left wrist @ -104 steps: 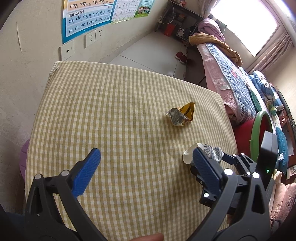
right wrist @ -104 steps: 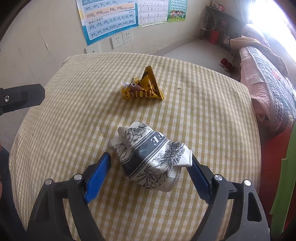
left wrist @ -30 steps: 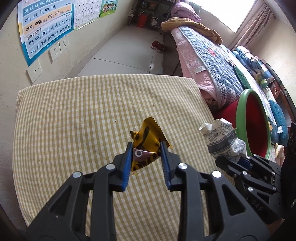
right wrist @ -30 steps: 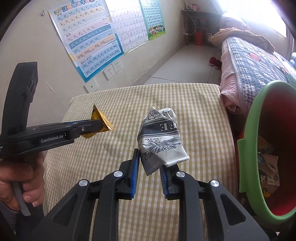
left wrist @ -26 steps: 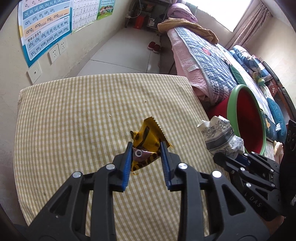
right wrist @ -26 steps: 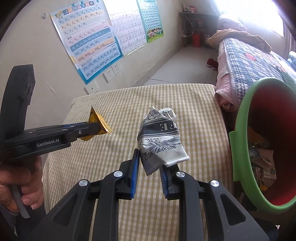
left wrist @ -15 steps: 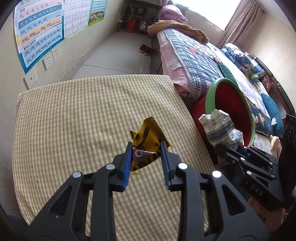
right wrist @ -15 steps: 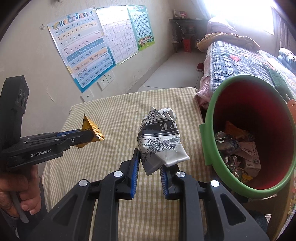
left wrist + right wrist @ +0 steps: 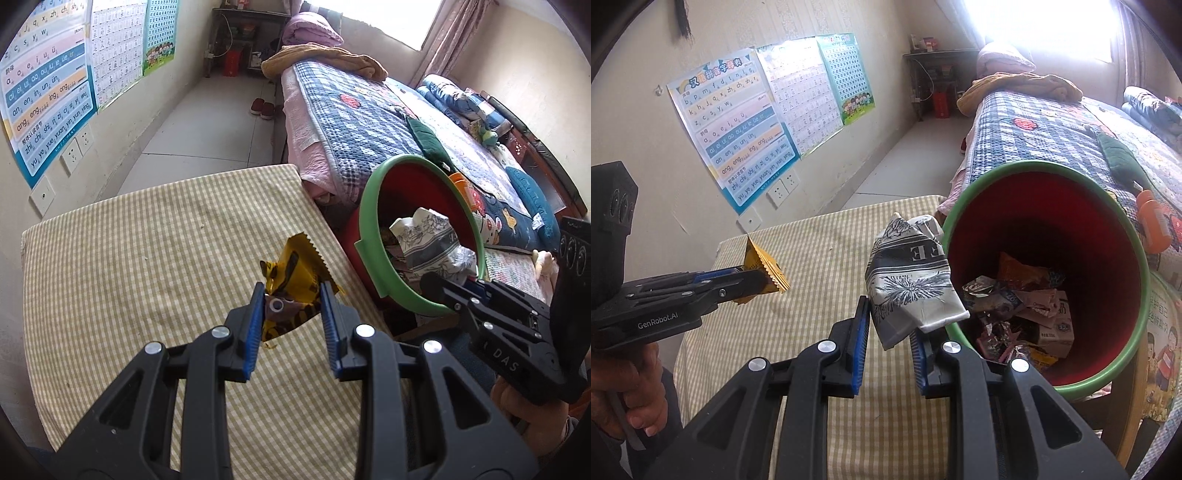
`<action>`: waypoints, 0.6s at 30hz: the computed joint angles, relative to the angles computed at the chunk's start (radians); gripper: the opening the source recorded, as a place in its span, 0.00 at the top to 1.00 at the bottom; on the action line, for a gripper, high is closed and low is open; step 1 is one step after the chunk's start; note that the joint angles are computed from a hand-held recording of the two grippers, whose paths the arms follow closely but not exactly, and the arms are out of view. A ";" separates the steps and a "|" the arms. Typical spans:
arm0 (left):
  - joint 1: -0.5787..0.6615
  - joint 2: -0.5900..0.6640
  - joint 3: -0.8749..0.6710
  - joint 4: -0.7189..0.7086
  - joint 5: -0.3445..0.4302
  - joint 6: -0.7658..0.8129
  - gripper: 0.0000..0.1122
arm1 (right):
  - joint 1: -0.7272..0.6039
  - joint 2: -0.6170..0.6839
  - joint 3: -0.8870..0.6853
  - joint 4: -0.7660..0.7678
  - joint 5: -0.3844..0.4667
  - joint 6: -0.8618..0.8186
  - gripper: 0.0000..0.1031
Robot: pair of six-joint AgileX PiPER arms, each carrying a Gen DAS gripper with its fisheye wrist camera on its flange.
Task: Collect trash
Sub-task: 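Carry the small gold wrapper in the left gripper while the right carries the white-black wrapper to the bucket, then open the left gripper over the bucket while the right opens to drop the white-black wrapper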
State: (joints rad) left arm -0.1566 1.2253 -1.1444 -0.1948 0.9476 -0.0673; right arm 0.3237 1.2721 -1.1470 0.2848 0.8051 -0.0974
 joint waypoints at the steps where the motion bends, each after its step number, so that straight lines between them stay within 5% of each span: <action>1: -0.014 0.010 -0.010 0.006 -0.003 -0.009 0.75 | -0.015 0.000 -0.002 0.006 0.002 -0.010 0.80; 18: -0.231 0.220 -0.199 0.056 -0.056 -0.105 0.75 | -0.337 0.025 -0.012 0.153 0.062 -0.258 0.80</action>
State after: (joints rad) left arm -0.3876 1.4456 -1.3432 -0.1391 0.8917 -0.1719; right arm -0.0133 1.2975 -1.1586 0.4380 0.8672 -0.3551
